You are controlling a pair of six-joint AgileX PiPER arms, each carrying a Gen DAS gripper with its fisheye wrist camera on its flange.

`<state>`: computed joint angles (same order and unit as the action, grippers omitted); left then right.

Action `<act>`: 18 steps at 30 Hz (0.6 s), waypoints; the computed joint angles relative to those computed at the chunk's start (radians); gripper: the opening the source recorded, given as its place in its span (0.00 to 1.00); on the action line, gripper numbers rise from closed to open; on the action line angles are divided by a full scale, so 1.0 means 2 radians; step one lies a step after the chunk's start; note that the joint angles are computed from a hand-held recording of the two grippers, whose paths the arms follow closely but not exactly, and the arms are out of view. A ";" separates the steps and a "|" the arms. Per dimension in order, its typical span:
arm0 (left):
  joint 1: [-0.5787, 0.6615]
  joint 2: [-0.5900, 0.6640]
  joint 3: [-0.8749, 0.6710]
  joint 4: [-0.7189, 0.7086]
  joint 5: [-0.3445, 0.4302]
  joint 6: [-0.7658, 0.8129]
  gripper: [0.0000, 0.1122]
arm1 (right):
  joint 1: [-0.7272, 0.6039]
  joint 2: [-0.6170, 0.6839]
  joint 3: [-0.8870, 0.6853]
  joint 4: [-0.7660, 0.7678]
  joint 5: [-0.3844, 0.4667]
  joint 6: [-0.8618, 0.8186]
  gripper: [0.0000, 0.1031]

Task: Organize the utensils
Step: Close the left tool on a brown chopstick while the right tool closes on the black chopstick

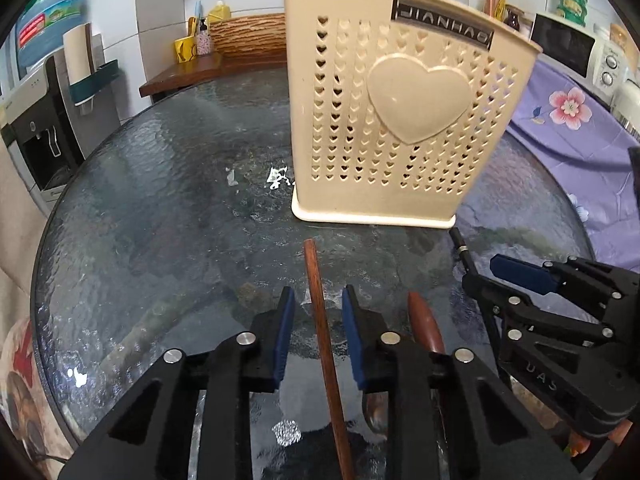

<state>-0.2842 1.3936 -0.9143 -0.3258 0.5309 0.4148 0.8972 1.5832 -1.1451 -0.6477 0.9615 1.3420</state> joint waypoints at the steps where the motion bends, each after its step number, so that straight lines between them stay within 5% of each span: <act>1: -0.002 0.005 -0.002 0.007 0.000 -0.006 0.17 | -0.003 0.003 -0.003 0.002 -0.002 -0.005 0.28; 18: -0.018 0.017 -0.004 0.033 -0.016 -0.035 0.07 | -0.019 0.020 -0.025 0.008 -0.016 -0.038 0.12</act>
